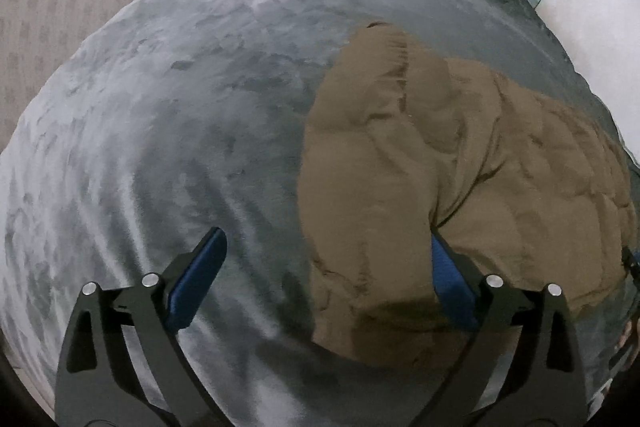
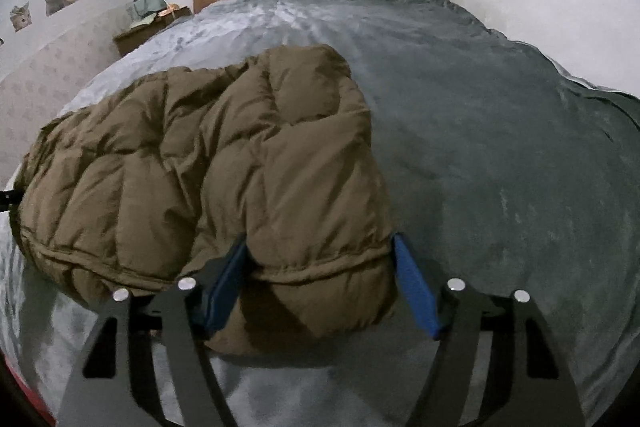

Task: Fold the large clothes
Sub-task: 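Press and square the folded jacket flat with both open grippers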

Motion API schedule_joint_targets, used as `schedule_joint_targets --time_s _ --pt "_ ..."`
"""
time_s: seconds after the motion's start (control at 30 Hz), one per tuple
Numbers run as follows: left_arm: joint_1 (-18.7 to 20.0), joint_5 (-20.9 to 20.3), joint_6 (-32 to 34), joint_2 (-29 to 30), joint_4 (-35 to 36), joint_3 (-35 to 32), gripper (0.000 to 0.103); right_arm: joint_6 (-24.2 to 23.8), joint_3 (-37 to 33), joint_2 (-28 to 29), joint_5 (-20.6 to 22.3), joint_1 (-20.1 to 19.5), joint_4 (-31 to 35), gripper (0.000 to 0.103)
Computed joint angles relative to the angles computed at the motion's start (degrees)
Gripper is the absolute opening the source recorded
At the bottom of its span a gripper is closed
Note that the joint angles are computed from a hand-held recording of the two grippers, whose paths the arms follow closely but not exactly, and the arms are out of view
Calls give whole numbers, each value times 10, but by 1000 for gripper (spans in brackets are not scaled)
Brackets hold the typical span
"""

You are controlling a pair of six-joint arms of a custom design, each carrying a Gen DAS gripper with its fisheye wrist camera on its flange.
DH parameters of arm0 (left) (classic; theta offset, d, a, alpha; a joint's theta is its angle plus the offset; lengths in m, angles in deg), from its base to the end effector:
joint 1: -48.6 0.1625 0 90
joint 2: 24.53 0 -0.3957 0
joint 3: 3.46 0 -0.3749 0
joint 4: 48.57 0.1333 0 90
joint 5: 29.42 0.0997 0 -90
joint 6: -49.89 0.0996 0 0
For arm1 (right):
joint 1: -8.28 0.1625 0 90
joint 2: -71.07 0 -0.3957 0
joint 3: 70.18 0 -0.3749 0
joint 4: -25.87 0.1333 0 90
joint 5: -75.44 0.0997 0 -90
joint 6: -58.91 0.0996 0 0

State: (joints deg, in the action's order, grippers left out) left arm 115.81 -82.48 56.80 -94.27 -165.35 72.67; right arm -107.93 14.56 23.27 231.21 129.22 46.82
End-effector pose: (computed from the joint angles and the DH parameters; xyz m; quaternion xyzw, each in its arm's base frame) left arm -0.0663 -0.6564 0.4521 0.1850 0.9167 -0.2093 0.2856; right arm 0.2949 -0.4094 0.1427 -0.0236 -0.8205 0.4111 0.3964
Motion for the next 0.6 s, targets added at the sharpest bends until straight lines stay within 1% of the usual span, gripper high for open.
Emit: schedule_joint_targets --time_s 0.1,0.17,0.2,0.27,0.3,0.33,0.4,0.47,0.53,0.6 --pt "5 12 17 11 -28 1 100 18 8 -3 -4 -10 -4 72" --pt "8 25 21 21 -36 -4 100 16 20 -11 -13 -17 -18 72" --pt "13 26 22 29 -40 -11 100 16 27 -15 -20 -22 -24 72" --pt "19 25 11 45 -26 -30 100 21 36 -20 -35 -31 -29 72" --pt "18 29 16 48 -28 -30 100 21 38 -18 -36 -32 -31 72" --pt "12 44 34 48 -49 -18 100 16 40 -18 -35 -34 -35 73" --pt "0 78 67 47 -90 6 100 14 39 -15 -27 -35 -39 77" --pt "-13 107 86 44 -122 28 100 21 34 -8 -16 -30 -34 77" --pt "-22 121 94 39 -135 42 100 30 23 5 5 -21 -25 78" --pt "-28 122 92 26 -134 62 100 51 4 24 24 -11 -1 79"
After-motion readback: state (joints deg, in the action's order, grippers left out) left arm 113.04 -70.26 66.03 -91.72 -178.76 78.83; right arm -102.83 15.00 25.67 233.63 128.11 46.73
